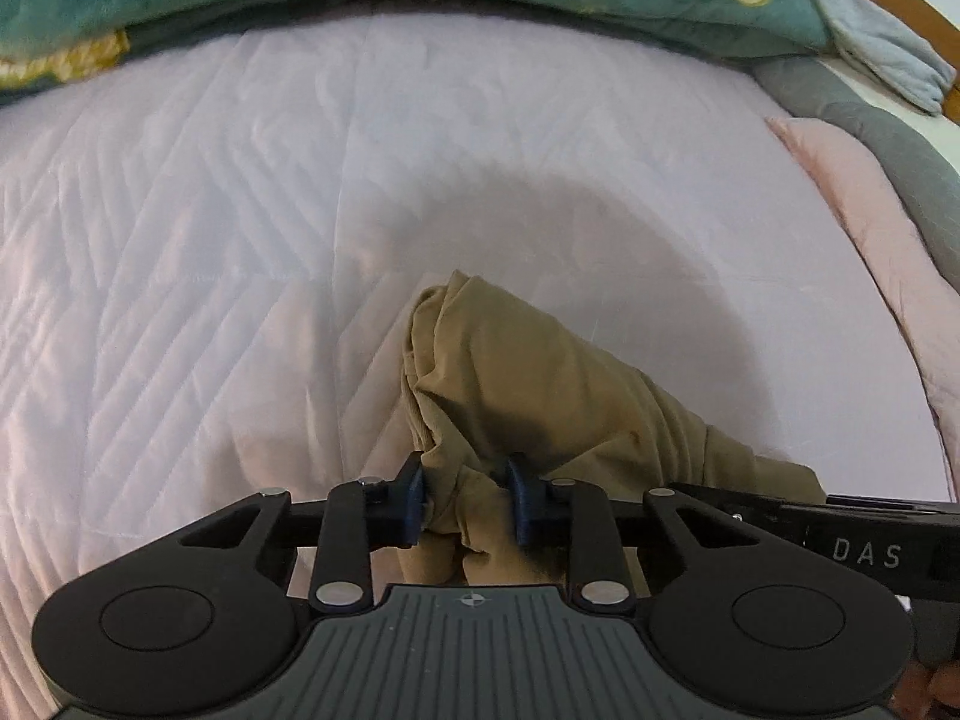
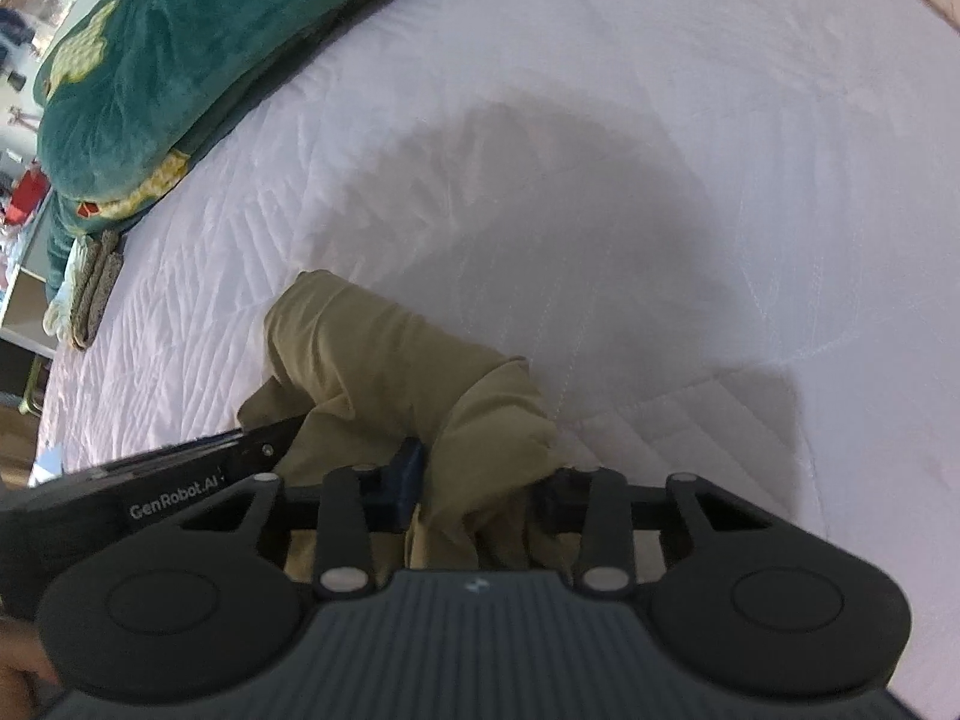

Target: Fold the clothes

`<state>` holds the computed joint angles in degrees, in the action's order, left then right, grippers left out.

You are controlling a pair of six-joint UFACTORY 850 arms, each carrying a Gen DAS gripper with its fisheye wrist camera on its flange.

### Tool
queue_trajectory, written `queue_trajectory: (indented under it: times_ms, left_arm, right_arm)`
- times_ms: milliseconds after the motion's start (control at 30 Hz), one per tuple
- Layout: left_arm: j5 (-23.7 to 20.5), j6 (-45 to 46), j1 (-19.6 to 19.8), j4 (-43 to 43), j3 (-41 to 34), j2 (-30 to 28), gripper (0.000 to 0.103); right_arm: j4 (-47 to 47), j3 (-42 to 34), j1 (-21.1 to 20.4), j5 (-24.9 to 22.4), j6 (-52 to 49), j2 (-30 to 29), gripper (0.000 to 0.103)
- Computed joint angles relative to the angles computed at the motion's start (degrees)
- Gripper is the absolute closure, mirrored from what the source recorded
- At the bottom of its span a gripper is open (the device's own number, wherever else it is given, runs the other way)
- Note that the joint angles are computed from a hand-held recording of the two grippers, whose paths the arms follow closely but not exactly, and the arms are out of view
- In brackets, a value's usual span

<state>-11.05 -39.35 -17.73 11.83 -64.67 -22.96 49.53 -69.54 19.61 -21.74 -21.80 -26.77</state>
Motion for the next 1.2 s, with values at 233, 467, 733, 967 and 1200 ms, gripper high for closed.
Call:
queue_trajectory:
  times_ms: [233,467,733,967,1200]
  left_arm:
    - [-2.6,1.7,-1.0,0.9,-1.1,2.3,0.076]
    - [-10.6,8.7,-3.6,-2.3,-9.5,0.9,0.076]
    - [-16.2,14.0,-9.0,-2.2,-23.3,-6.4,0.076]
    - [-22.0,17.9,-13.4,-3.3,-39.5,-16.9,0.075]
    - [-28.0,23.6,-16.4,-6.5,-60.4,-31.5,0.075]
  right_arm:
    - [-3.8,2.5,0.9,4.1,3.9,4.1,0.069]
    - [-13.0,5.3,0.1,5.9,16.5,9.6,0.069]
    - [-18.9,10.4,-5.5,8.6,23.6,16.0,0.069]
    - [-12.2,12.2,-13.2,9.4,15.8,17.4,0.069]
    - [-14.0,10.8,-18.8,11.2,15.4,14.3,0.069]
